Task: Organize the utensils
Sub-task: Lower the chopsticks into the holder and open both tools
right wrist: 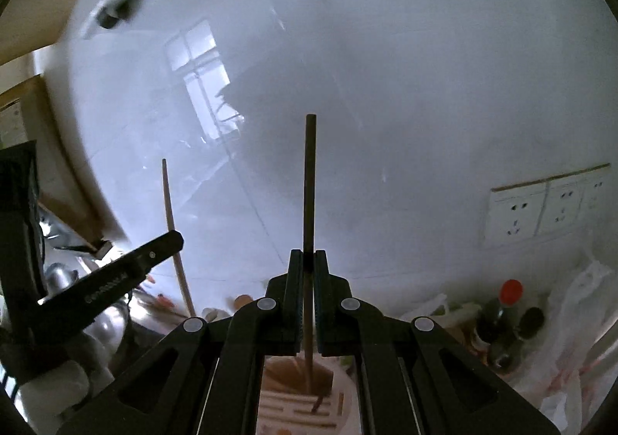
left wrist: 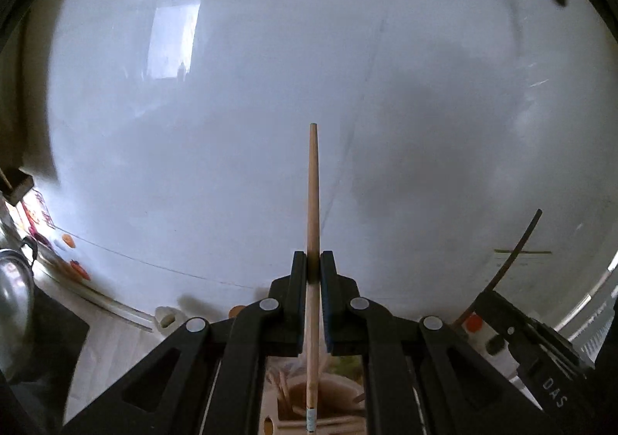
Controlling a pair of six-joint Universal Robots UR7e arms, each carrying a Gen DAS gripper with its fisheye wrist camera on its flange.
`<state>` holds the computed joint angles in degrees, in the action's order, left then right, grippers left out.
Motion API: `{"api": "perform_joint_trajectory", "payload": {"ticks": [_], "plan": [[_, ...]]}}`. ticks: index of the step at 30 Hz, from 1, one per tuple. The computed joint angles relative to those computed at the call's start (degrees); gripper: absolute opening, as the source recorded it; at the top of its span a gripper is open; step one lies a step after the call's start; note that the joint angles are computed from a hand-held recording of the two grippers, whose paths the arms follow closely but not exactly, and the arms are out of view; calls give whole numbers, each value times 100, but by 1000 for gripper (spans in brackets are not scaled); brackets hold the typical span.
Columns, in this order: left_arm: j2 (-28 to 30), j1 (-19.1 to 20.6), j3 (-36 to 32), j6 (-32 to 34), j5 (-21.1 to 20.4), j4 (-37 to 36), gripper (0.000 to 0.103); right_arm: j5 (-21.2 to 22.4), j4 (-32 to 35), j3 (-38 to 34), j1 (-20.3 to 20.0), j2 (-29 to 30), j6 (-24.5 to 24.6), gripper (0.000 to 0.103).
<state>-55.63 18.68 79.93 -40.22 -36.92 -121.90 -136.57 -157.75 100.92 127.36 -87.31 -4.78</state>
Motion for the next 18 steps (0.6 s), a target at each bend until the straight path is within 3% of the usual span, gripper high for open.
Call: {"api": "perform_joint_trajectory", "payload": {"ticks": [10, 18], "plan": [[58, 369, 363, 350, -285, -647, 5, 424, 83, 134, -596, 247, 44, 5], [-62, 403, 566, 248, -326, -311, 8, 720, 710, 277, -841, 90, 348, 5]]}}
